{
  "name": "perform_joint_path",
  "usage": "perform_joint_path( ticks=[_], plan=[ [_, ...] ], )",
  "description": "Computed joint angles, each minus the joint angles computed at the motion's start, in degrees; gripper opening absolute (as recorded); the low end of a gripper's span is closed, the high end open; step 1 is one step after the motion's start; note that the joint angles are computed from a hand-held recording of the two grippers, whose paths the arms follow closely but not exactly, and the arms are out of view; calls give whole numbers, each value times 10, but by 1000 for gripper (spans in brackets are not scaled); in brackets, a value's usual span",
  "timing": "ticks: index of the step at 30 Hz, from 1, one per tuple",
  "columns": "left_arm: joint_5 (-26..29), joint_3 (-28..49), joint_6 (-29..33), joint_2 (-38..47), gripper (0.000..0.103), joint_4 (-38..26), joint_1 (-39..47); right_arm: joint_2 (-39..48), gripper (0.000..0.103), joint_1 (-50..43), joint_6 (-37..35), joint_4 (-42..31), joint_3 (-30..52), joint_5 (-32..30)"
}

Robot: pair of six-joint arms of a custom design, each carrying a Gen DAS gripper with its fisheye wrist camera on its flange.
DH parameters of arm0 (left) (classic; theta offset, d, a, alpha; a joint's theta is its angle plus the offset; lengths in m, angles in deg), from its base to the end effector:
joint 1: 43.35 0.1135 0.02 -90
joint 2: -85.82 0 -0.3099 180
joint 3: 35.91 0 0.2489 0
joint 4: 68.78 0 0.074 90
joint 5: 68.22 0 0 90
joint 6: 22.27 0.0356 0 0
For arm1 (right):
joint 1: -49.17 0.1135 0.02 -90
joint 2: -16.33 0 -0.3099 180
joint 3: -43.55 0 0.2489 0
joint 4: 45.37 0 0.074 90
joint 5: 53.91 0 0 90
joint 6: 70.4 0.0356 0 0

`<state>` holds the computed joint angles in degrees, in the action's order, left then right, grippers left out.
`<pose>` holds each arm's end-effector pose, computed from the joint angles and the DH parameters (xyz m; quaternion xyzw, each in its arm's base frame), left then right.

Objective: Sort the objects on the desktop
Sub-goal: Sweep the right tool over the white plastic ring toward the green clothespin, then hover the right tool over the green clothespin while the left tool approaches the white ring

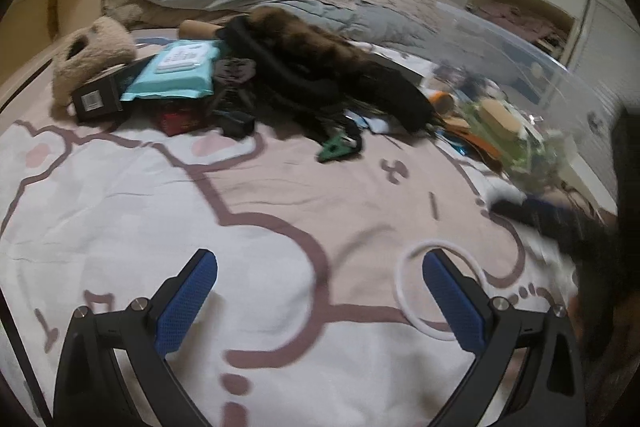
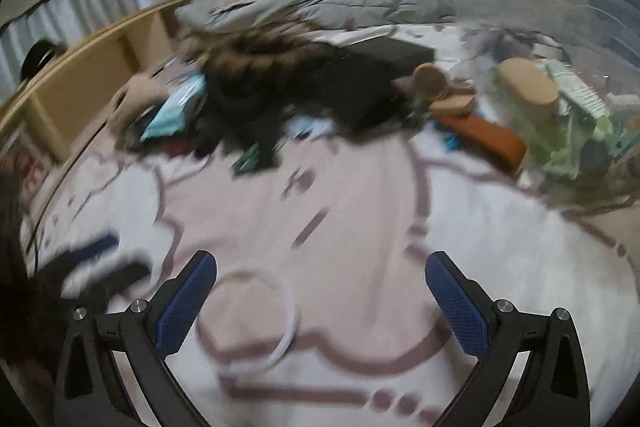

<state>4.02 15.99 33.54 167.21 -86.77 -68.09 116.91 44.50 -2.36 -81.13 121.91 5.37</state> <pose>0.2436 -0.1003 0.2179 -0.1316 0.9130 -0.0510 0.3827 0.3631 -0.0114 0.2353 -0.2115 0.9054 0.1865 0.3174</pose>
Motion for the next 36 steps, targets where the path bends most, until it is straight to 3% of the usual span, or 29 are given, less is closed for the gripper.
perform_joint_path(
  ticks=[7, 17, 26, 36],
  plan=[
    [-3, 19, 17, 48, 103, -6, -33, 117, 103, 85, 2, -70, 182, 65],
    [7, 15, 22, 71, 103, 7, -38, 238, 103, 184, 1, -106, 320, 171],
    [26, 9, 20, 70, 103, 18, -27, 183, 103, 146, -110, -87, 194, 161],
    [19, 9, 18, 71, 103, 17, -30, 138, 103, 49, -127, -100, 139, 139]
  ],
)
